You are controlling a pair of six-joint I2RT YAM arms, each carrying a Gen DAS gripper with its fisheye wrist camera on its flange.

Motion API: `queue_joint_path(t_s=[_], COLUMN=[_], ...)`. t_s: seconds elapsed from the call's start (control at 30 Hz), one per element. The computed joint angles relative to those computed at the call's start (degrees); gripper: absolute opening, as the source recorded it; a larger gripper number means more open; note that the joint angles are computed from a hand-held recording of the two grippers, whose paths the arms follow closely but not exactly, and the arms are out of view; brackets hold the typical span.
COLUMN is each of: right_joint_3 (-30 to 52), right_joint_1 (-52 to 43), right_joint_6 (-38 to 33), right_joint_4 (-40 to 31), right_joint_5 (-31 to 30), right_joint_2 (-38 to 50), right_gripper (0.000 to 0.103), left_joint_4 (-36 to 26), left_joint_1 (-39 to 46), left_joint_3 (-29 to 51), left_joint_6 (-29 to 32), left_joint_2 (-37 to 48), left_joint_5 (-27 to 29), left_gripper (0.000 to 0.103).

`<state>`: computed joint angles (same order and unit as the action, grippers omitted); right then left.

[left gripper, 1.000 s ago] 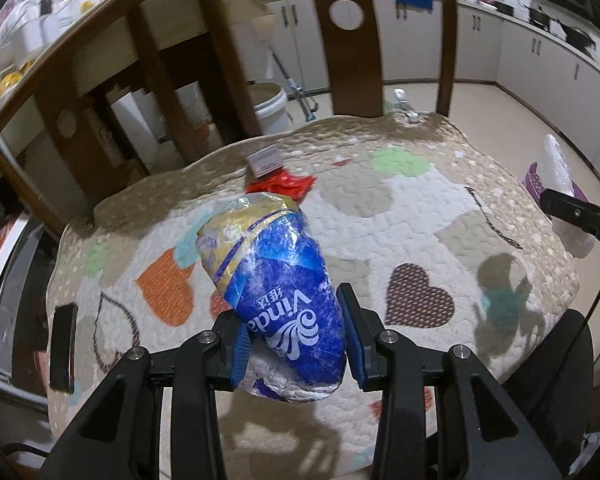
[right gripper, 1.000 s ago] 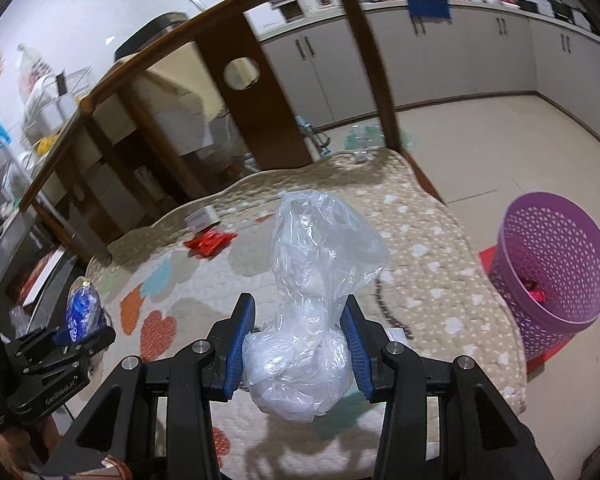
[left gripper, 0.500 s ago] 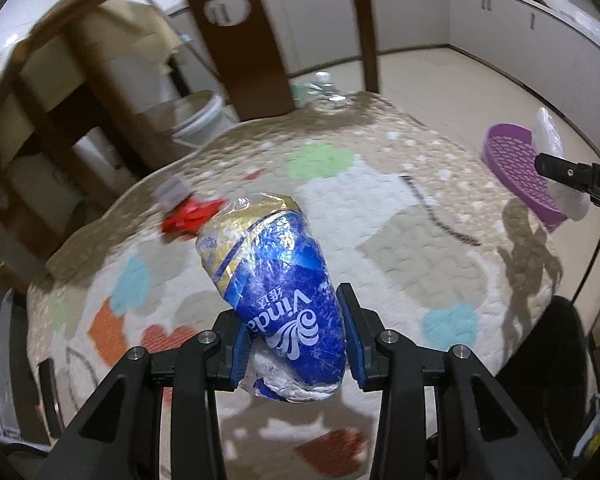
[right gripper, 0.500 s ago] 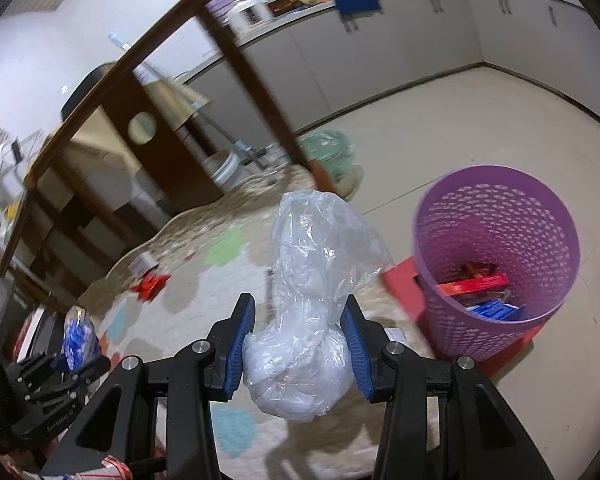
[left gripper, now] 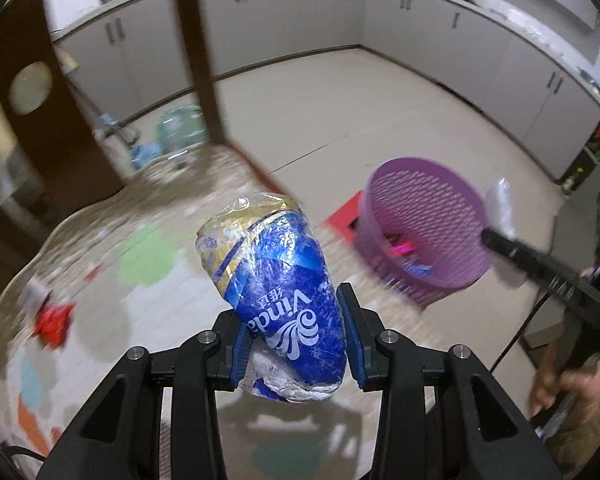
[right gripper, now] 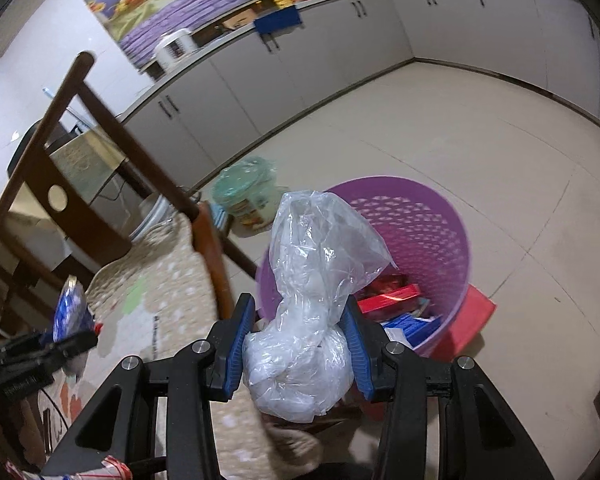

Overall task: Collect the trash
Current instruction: 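Carry the Vinda wrapper and plastic bag toward the purple wastebasket, then open both grippers over the wastebasket to drop the wrapper and bag, then move both tools back over the mat toward the remaining trash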

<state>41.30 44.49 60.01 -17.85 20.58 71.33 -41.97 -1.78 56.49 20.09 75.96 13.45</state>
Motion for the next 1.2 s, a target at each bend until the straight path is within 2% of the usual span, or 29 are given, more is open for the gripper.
queue_joint_path(t_s=[0.2, 0.4, 0.43, 0.53, 0.57, 0.6, 0.67, 1.0, 1.2], right_joint_3=[-2.86, -4.35, -4.32, -4.6, -4.79, -4.92, -5.33, -4.94, 1.38], right_joint_1=[-4.32, -8.07, -8.64, -10.59, -11.06, -11.39, -11.31, -6.58, 0.24], right_joint_6=[-2.26, -5.09, -5.68, -7.33, -7.36, -7.25, -6.39, -1.22, 0.12], right_joint_4=[2.06, 3.9, 4.17, 5.48, 5.69, 5.78, 5.46, 1.78, -2.41], right_joint_5=[-1.96, -3.43, -3.61, -4.46, -4.46, -4.49, -3.57, -1.04, 3.07], right_joint_2=[-0.64, -0.91, -0.73, -0.5, -0.61, -0.76, -1.41, -1.97, 1.67], right_gripper=[0.048, 0.048, 0.048, 0.051, 0.055, 0.061, 0.069, 0.071, 0.078], left_joint_4=[3.16, 6.14, 6.84, 7.64, 8.23, 8.78, 8.34, 7.84, 6.76], left_joint_1=[-9.49, -15.88, -16.6, -17.36, -17.13, -16.66, -15.92, -6.57, 5.03], left_joint_3=[4.01, 9.18, 9.71, 11.02, 10.56, 9.8, 8.91, 0.87, -5.0], left_joint_6=[-6.06, -11.36, -11.95, -13.24, -13.73, -13.83, -12.9, -8.96, -0.75], left_joint_2=[5.48, 11.39, 11.94, 12.81, 12.23, 11.36, 10.34, 5.07, -0.28], left_joint_5=[-0.02, 2.41, 2.9, 4.55, 5.37, 6.28, 6.7, 5.8, 6.55], left_gripper=[0.038, 0.039, 0.042, 0.066, 0.071, 0.072, 0.075, 0.075, 0.075])
